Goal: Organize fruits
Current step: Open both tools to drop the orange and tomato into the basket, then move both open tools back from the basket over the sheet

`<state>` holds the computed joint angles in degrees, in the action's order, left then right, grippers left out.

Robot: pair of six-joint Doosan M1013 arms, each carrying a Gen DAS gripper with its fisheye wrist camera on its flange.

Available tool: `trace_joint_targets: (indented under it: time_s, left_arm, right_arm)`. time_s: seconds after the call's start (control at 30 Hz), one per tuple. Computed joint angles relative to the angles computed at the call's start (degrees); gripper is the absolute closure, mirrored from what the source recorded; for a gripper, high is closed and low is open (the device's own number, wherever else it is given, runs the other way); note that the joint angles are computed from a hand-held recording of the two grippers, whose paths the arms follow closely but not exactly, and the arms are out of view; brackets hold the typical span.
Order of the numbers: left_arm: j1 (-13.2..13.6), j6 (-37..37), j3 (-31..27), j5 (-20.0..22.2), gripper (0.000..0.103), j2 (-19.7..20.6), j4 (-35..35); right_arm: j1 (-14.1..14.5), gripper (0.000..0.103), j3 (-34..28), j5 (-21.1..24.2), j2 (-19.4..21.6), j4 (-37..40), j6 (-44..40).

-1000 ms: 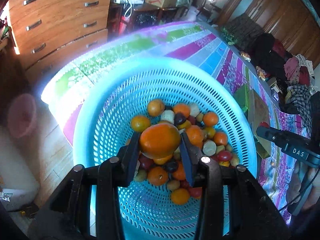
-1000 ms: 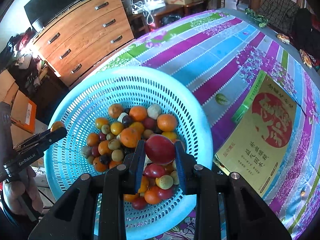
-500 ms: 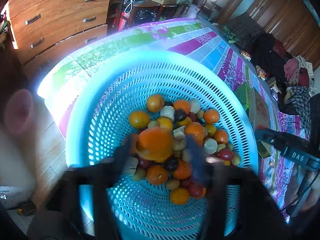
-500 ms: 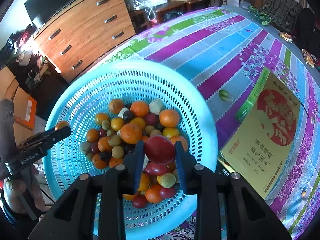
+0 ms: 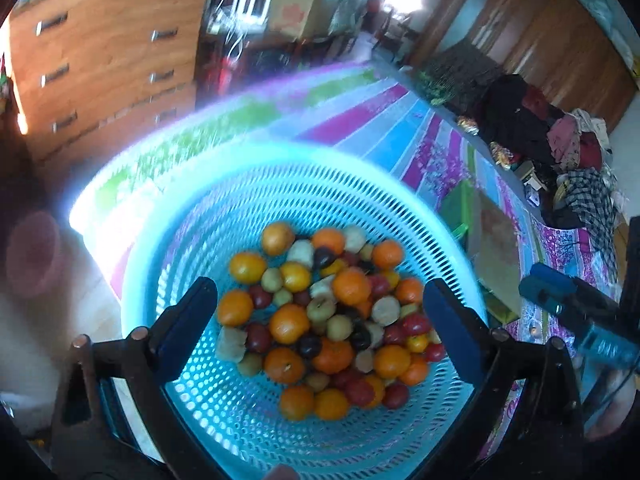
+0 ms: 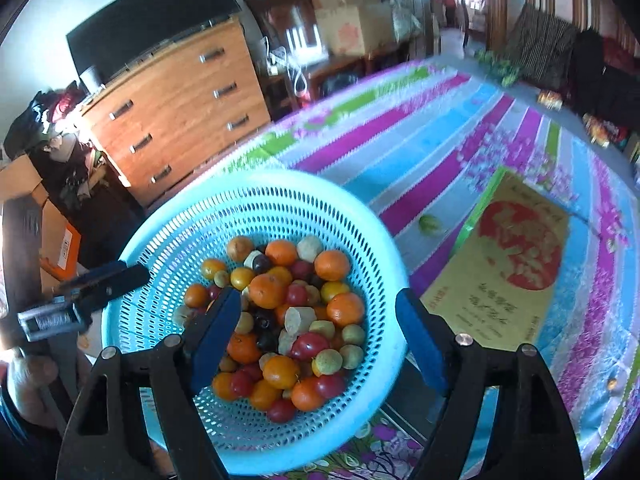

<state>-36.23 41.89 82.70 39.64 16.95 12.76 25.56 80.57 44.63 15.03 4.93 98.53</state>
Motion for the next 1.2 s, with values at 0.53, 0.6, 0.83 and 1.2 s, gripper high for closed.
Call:
trace_joint_targets:
  time_s: [0.53, 0.6, 0.83, 1.2]
  left_arm:
    - [-10.50, 19.19, -6.45, -5.22, 0.000, 3.17, -3.68]
    - [-11.95, 25.52, -7.91, -4.33, 0.000, 4.79, -8.15]
    - [-14.60, 39.79, -14.12, 3.63, 0.000, 12.39, -21.06]
    - [-16.64, 32.50, -29.21, 12.51, 0.000, 26.28, -11.74]
  right_arm:
    - [-0.07, 0.001, 22.64, -5.90, -18.91, -31.27, 30.51]
    - [-0.92, 0.001, 25.41, -4.14, -20.33, -33.77, 33.78]
    - [-7.03, 0.001, 35.11, 0.41, -23.49, -34.18, 37.67]
    - [-19.29, 0.000, 40.53, -7.74, -20.53, -33.68, 36.90]
